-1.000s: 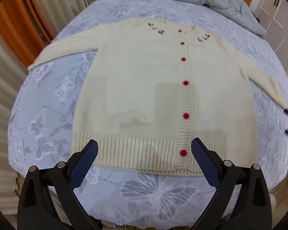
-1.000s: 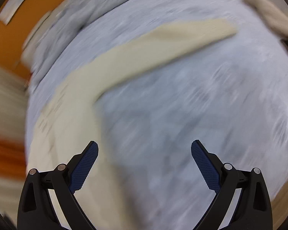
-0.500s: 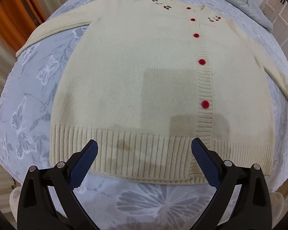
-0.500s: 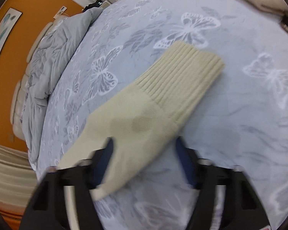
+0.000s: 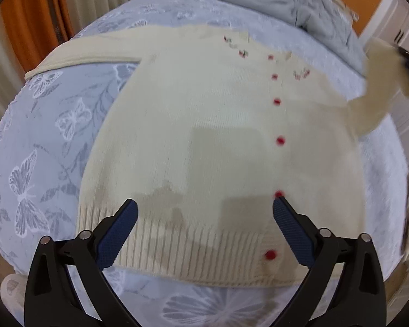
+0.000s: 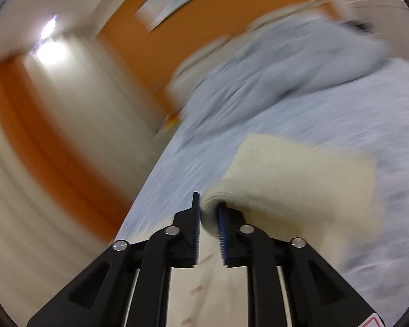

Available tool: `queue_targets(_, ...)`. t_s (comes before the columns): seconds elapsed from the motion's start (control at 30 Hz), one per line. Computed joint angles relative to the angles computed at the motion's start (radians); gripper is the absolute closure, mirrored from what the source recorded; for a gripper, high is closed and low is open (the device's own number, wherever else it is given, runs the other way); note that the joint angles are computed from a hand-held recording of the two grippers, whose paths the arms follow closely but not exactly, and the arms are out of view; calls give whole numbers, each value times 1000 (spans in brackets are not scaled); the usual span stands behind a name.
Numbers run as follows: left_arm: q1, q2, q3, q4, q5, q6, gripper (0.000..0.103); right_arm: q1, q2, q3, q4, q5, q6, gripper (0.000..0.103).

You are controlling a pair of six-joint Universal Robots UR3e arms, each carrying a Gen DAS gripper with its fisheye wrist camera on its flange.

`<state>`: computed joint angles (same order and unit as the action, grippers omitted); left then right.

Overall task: Fold small clothes
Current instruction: 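Grasp the cream cardigan's sleeve cuff with the right tool, then fold the held sleeve across the cardigan body with the right tool, release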

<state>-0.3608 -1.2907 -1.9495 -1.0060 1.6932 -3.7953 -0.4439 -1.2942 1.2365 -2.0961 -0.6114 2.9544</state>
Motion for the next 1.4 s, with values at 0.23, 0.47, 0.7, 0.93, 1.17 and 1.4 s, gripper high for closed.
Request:
queue_targets(0.23, 184, 1, 6, 118, -158, 85, 5, 206, -71, 352, -169, -218, 25, 57)
queue_targets(0.47, 274, -406, 195, 358, -288, 67, 5, -49, -169, 638, -166, -282, -1, 53)
queue_targets(0.7, 342, -786, 485, 365, -391, -75, 76, -109, -30, 589, -232, -229, 93, 48)
queue_targets(0.93, 285, -821, 674, 354, -260, 55, 101, -73, 346, 266, -358, -60, 476, 90)
queue_targets(1.17, 348, -847, 609, 364, -240, 82, 103, -66, 273, 360, -540, -183, 403, 91)
queue_targets(1.4, 379, -807, 240, 833, -280, 81, 103, -89, 115, 533, -600, -272, 354, 82)
